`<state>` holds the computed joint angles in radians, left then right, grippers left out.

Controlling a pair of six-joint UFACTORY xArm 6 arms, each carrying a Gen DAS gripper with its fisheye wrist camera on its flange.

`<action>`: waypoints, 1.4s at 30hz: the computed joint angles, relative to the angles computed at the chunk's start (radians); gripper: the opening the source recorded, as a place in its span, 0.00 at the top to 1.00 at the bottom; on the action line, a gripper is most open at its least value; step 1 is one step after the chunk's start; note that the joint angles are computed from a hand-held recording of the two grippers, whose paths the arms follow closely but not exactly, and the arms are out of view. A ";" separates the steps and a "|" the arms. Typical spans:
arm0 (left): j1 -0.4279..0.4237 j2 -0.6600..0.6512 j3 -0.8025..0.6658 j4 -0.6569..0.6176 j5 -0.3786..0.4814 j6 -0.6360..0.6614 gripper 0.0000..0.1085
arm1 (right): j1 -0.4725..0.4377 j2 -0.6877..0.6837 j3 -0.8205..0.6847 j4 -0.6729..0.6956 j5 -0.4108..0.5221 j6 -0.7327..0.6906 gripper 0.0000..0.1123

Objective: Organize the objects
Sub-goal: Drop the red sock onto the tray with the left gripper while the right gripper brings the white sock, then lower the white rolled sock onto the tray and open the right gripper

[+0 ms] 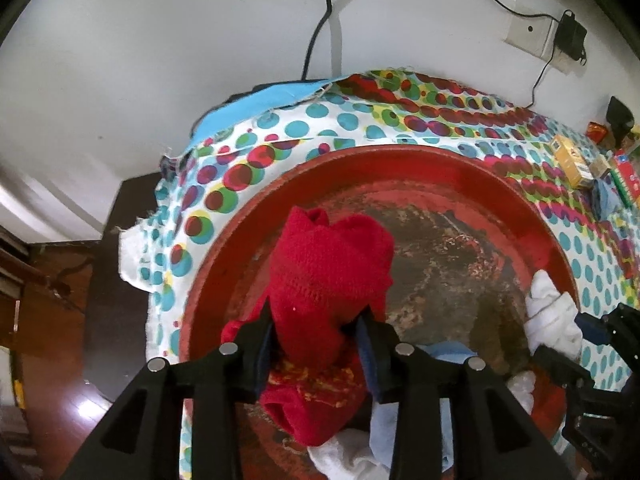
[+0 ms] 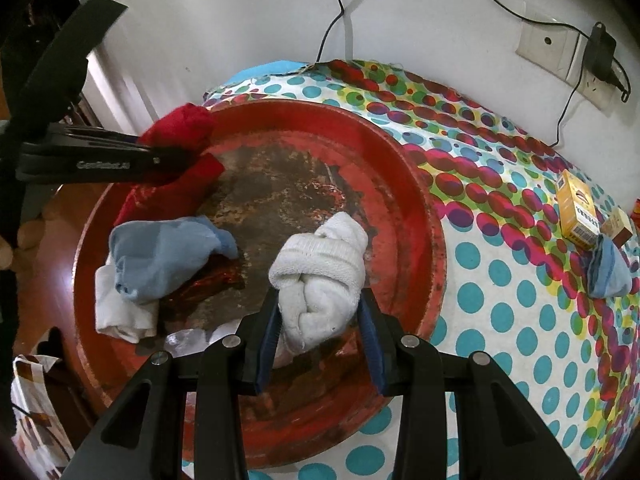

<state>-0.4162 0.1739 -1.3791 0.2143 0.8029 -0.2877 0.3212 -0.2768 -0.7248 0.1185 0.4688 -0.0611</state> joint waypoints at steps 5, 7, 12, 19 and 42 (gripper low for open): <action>-0.019 -0.029 0.011 0.062 0.010 -0.051 0.58 | -0.005 0.022 -0.015 -0.022 0.005 0.020 0.68; -0.030 -0.048 0.019 0.107 0.014 -0.080 0.56 | -0.005 0.028 -0.020 -0.035 0.011 0.032 0.68; -0.045 -0.103 0.050 0.138 -0.006 -0.112 0.53 | 0.001 0.037 -0.024 -0.061 0.015 0.060 0.68; -0.080 -0.154 0.085 0.173 -0.005 -0.132 0.53 | 0.012 0.044 -0.029 -0.080 0.033 0.088 0.68; -0.260 -0.191 0.063 0.232 0.098 -0.201 0.53 | -0.041 -0.233 0.114 -0.064 0.034 0.060 0.53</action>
